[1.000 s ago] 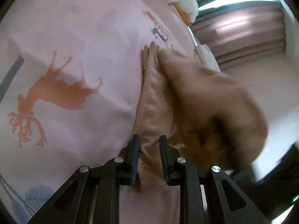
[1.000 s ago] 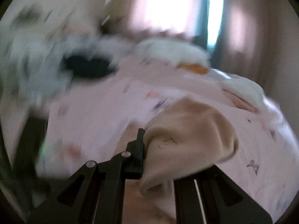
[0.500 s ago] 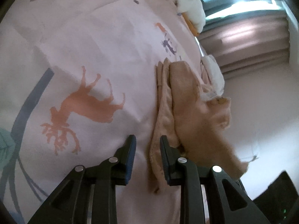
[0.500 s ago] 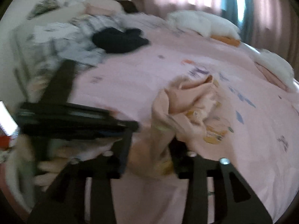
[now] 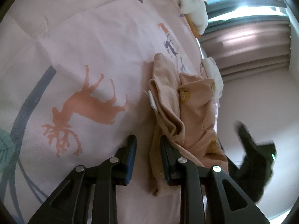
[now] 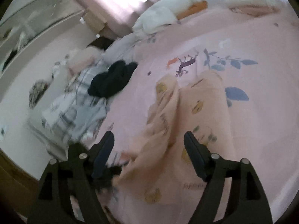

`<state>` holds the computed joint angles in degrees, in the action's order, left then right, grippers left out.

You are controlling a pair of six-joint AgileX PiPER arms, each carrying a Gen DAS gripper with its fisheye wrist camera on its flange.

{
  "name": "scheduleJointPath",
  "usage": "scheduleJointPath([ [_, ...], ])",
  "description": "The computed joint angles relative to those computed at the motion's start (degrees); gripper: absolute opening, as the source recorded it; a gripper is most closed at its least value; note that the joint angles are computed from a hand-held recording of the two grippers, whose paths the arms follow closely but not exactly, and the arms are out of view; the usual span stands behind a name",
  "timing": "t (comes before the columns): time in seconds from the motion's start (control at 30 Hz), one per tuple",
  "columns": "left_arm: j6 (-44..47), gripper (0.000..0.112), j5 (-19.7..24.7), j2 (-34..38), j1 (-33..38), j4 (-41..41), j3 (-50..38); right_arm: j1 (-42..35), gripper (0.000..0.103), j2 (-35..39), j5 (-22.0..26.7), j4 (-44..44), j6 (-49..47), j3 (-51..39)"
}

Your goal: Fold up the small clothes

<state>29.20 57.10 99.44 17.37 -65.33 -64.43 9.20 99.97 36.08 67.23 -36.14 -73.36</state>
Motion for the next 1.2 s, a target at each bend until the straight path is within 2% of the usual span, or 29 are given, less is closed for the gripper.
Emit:
scheduleJointPath([
  [0.03, -0.47, 0.025, 0.43, 0.13, 0.3, -0.06, -0.19, 1.17, 0.074, 2.79, -0.25, -3.44, 5.45, -3.24],
  [0.07, -1.23, 0.025, 0.96, 0.81, 0.72, -0.25, -0.95, 1.66, 0.07, 5.62, 1.8, -4.58, 8.65, -6.53],
  [0.1, -1.93, 0.025, 1.4, 1.13, 1.22, -0.42, -1.38, 1.92, 0.069, 8.97, 6.13, -3.44, 9.83, -10.69],
  [0.13, -2.37, 0.025, 1.48, 1.14, 1.82, -0.44, -1.66, 1.82, 0.07, 11.55, 11.58, 0.0, 8.73, -13.86],
  [0.17, -2.73, 0.025, 0.75, 0.8, 2.11, -0.09, -1.74, 1.77, 0.07, 12.92, 14.74, 3.37, 5.45, -14.75],
  [0.2, -3.3, 0.026, -0.83, 0.11, 2.15, 0.78, -1.63, 2.84, 0.07, 13.74, 15.6, 4.45, 4.08, -15.75],
  [0.27, -4.14, 0.029, -3.71, -1.15, 1.37, 3.02, -1.45, 4.71, 0.07, 14.19, 15.56, 2.4, 5.85, -18.18],
  [0.37, -4.94, 0.035, -7.31, -3.3, -1.36, 6.32, -0.63, 3.42, 0.071, 13.65, 18.86, 9.43, 2.0, -16.8],
  [0.43, -6.94, 0.041, -9.23, -4.91, -2.95, 9.35, -0.21, 2.13, 0.076, 12.02, 18.53, 10.45, 2.25, -15.27],
  [0.57, -4.54, 0.057, -10.67, -6.56, -1.7, 6.56, 1.82, -1.36, 0.085, 4.35, 13.34, 9.77, -0.13, -6.48],
  [0.6, -4.03, 0.057, -10.31, -6.67, -0.91, 5.89, 2.07, -2.16, 0.087, 3.54, 13.13, 10.23, -0.27, -5.02],
  [0.67, -4.71, 0.057, -10.51, -7.0, -0.29, 6.55, 2.12, -4.06, 0.09, 4.57, 17.02, 14.67, -2.07, -3.11],
  [0.73, -6.78, 0.057, -13.41, -8.69, -1.28, 10.98, 2.65, -3.42, 0.09, 9.26, 24.28, 19.37, -4.83, -4.08],
  [0.77, -8.55, 0.057, -15.83, -9.8, -2.34, 14.12, 3.27, -2.74, 0.089, 10.68, 26.01, 19.9, -5.25, -4.44],
  [0.83, -13.74, 0.057, -20.68, -11.97, -4.98, 22.17, 4.71, 1.22, 0.088, 14.85, 27.31, 19.28, -4.71, -7.47],
  [0.9, -18.5, 0.057, -24.06, -13.5, -7.46, 30.03, 5.74, 4.57, 0.085, 16.69, 25.55, 17.38, -3.18, -9.54],
  [1.0, -19.13, 0.057, -24.79, -13.5, -7.39, 32.01, 5.86, 5.92, 0.084, 17.62, 27.16, 19.0, -4.39, -11.11],
  [1.07, -16.33, 0.057, -23.55, -12.91, -5.57, 28.21, 5.88, 5.12, 0.084, 17.08, 28.83, 20.08, -4.93, -11.42],
  [1.2, -15.29, 0.057, -22.32, -12.67, -4.31, 26.32, 5.56, 1.37, 0.086, 10.09, 28.11, 19.34, -6.12, -7.9],
])
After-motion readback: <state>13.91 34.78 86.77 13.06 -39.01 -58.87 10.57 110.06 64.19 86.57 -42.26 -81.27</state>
